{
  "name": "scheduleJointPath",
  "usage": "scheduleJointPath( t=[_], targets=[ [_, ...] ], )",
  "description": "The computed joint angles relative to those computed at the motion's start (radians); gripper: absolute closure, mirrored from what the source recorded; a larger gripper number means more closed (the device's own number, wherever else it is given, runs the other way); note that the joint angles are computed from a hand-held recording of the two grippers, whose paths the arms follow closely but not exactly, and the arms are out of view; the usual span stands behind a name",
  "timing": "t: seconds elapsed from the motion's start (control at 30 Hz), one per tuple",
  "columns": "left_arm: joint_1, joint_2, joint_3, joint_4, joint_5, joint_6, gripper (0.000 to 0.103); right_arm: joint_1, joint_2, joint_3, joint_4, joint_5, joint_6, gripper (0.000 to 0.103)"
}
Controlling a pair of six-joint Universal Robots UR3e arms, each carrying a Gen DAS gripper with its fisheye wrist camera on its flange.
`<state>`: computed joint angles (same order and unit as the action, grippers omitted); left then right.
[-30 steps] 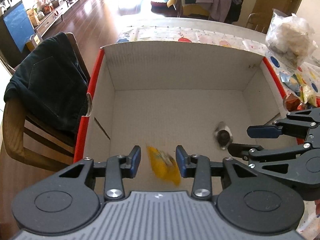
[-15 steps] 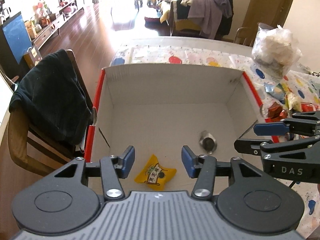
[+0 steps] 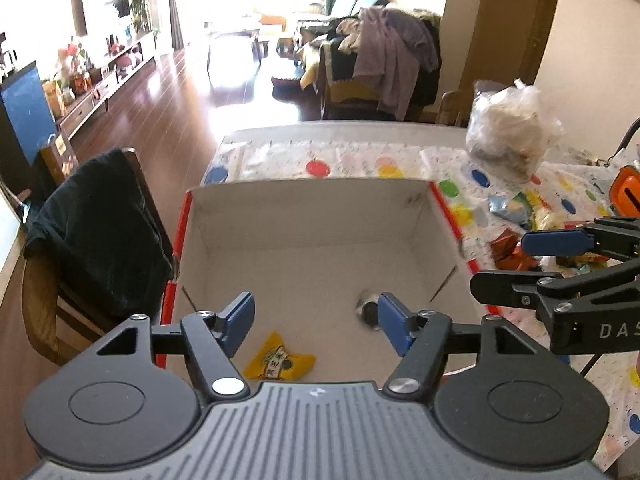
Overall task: Organize snacks
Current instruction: 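Move both open tools back from the box to the snacks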
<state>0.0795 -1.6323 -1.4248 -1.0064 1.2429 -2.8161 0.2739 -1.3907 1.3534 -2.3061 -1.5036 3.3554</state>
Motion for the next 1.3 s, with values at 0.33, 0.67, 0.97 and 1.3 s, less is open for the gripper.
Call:
scheduleJointPath(
  t=[0.33,0.67,0.97,1.3],
  targets=[
    [-0.11,0.061,-0.053,0.11,0.003,-0.077,0.027,-0.105,-0.266,0.279,-0.09,0.064,-0.04,0.018],
    [-0.313,0.011,-0.055,0.246,0.068,-0.216,0.02,-0.401,-0.634,0.56,-0.004,0.259,-0.203,0.004],
    [-0.502,-0.146,0.046,0.31,0.142,-0.362,0.017,-0.947,-1.046,0.681,0.5,0.556,-0.657,0.0],
    [-0.659,-0.396,0.3,0.187,0.185,-0.375,0.017,-1.611,-1.307,0.661,1.32,0.687,-1.526,0.0]
  ],
)
